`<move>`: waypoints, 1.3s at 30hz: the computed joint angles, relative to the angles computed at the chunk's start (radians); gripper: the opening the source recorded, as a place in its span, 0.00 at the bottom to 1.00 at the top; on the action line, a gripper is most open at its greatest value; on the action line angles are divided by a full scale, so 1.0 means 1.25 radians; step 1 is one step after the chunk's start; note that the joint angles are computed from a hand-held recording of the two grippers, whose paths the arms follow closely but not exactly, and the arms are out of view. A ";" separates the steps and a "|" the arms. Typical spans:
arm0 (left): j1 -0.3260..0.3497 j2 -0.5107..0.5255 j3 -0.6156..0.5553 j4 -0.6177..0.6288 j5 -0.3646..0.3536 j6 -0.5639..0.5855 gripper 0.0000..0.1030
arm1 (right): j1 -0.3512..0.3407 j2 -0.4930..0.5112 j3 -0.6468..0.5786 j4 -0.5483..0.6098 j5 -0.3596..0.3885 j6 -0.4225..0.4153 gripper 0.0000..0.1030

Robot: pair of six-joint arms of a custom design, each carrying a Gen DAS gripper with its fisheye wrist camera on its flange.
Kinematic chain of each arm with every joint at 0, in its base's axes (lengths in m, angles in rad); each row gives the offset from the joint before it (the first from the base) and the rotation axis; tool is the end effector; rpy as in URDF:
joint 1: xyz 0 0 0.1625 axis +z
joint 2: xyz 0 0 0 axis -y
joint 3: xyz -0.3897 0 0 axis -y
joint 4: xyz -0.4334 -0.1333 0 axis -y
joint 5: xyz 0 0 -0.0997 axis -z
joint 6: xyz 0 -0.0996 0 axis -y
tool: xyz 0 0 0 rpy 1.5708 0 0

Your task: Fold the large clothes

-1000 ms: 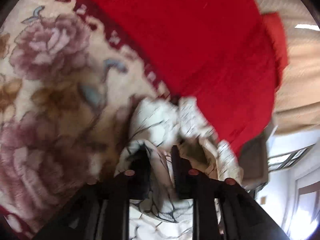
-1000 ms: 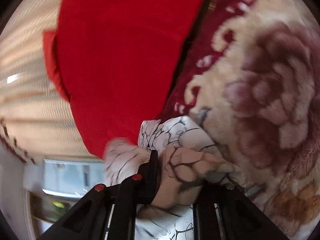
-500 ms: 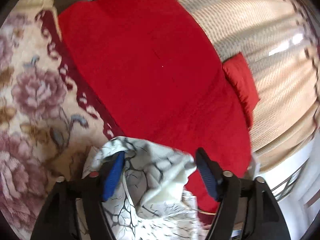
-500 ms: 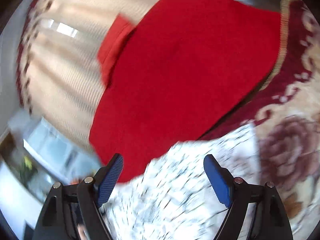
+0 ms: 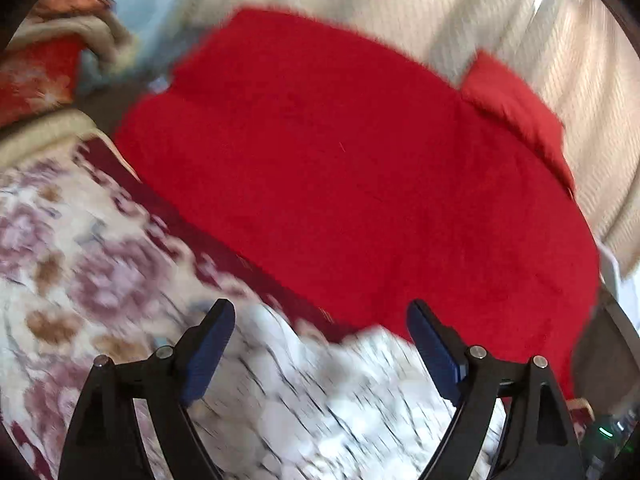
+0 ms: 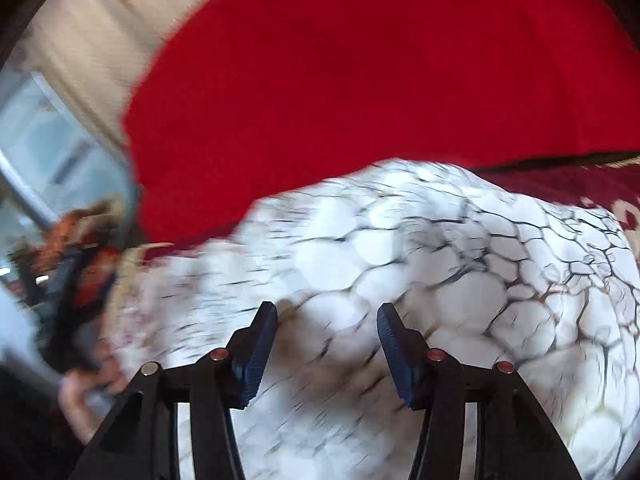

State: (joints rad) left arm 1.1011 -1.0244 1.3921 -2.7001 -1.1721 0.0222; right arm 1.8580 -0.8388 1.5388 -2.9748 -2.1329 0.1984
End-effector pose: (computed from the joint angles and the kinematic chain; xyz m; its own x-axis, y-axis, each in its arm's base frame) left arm -0.1827 -0.7399 0.3420 -0.9355 0.1925 -0.2962 0.3484 0.6412 -0.6837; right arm 0.2816 -0.6702 0.1735 -0.9339 0.2335 0.2707 -0.0325 0.6987 -0.7147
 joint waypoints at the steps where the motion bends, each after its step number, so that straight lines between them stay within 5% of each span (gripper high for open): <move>1: -0.004 -0.002 -0.003 0.031 -0.013 0.010 0.85 | -0.013 0.008 -0.011 0.010 -0.022 0.021 0.52; 2: -0.012 -0.004 -0.002 0.071 -0.039 0.041 0.85 | -0.025 0.012 -0.017 0.012 -0.030 0.045 0.48; 3: -0.015 -0.004 -0.004 0.104 -0.061 0.060 0.85 | -0.038 0.002 -0.002 -0.004 -0.033 0.084 0.33; 8: -0.029 0.021 -0.024 0.288 -0.110 0.065 0.85 | -0.044 -0.041 0.059 -0.041 -0.095 0.157 0.31; 10: -0.030 0.046 -0.043 0.361 -0.080 0.026 0.85 | -0.042 -0.060 0.089 -0.051 -0.124 0.181 0.31; 14: -0.030 0.069 -0.021 0.338 0.019 0.011 0.85 | -0.047 -0.104 0.155 -0.077 -0.193 0.201 0.31; 17: -0.026 0.085 -0.019 0.315 0.044 0.009 0.85 | -0.074 -0.148 0.208 -0.076 -0.174 0.247 0.29; 23: -0.026 0.101 -0.014 0.274 0.076 0.049 0.85 | -0.102 -0.189 0.267 -0.127 -0.128 0.201 0.24; 30: -0.075 -0.007 0.068 0.250 0.089 0.122 0.85 | -0.055 -0.205 0.304 -0.228 -0.085 0.094 0.28; 35: -0.104 -0.105 0.164 0.251 0.205 0.145 0.85 | -0.014 -0.235 0.363 -0.253 -0.011 0.052 0.28; 39: -0.105 -0.163 0.254 0.209 0.314 0.148 0.85 | 0.025 -0.233 0.367 -0.188 -0.045 0.073 0.29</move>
State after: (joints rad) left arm 0.9699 -1.2281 1.7091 -2.4388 -0.7794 0.2072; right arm 1.8892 -1.1301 1.9980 -3.2093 -2.1897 0.2891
